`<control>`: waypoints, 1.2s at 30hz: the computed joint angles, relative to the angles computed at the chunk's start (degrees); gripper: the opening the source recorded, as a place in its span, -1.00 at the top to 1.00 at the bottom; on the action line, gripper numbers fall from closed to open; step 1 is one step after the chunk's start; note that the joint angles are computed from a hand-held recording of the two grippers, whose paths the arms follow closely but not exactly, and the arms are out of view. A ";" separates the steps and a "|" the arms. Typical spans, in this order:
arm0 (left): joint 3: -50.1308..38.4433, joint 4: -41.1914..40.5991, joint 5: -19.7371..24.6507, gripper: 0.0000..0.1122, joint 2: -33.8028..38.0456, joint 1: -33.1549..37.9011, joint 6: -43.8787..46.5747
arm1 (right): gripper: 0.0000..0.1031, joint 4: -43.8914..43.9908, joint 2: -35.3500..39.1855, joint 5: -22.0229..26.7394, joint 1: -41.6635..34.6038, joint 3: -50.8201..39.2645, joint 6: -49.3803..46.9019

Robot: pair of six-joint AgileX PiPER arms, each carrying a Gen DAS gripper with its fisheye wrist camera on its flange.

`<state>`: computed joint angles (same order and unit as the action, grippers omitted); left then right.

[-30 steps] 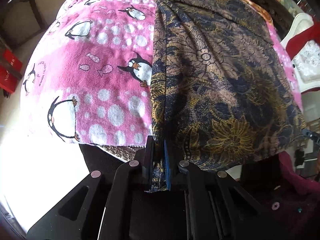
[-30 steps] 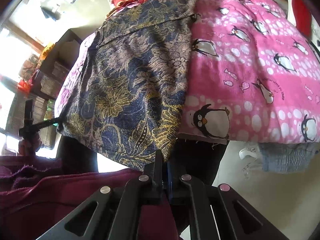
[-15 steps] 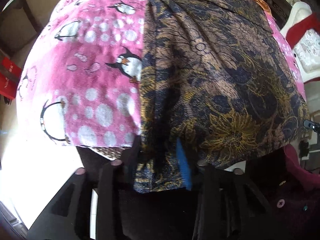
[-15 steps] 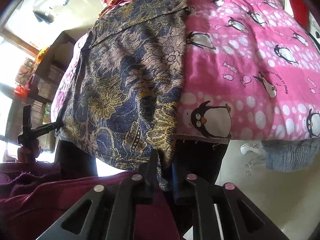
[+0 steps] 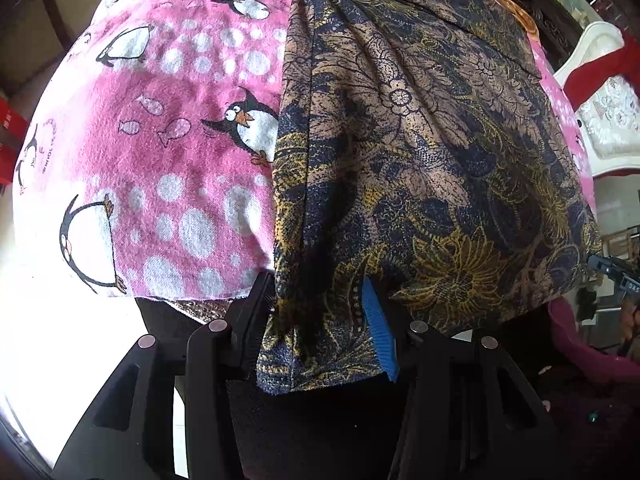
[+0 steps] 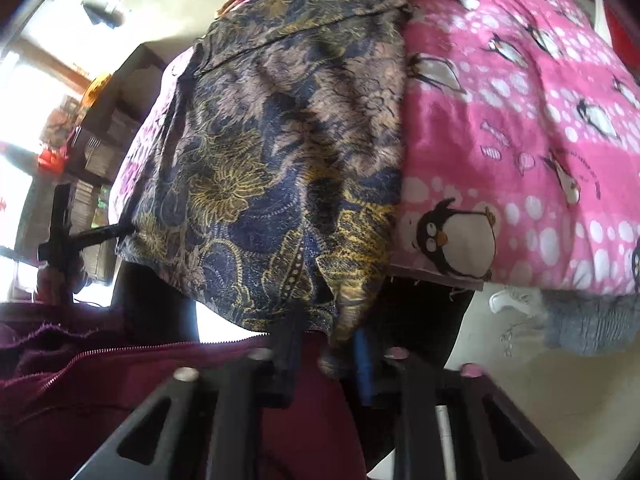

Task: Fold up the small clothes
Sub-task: 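Grasp the shirt's end edge with both grippers side by side, then lift the shirt end with both grippers and fold it over the body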

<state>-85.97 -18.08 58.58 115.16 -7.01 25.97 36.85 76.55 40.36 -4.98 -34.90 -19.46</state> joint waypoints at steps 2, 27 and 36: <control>0.41 1.77 -0.76 0.57 -0.42 -0.08 -0.36 | 0.88 0.94 -0.66 0.75 -0.56 -0.16 -1.39; -5.87 -3.51 6.48 0.89 0.11 1.47 2.50 | 0.90 12.22 -1.20 6.62 -6.61 -2.19 -13.36; -11.94 -13.10 6.94 0.89 2.18 6.00 2.51 | 0.91 17.22 -2.79 5.88 -11.07 -5.50 -15.99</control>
<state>-97.91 -31.18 65.51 117.34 -1.01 28.48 54.08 73.76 46.24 -16.05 -40.40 -35.45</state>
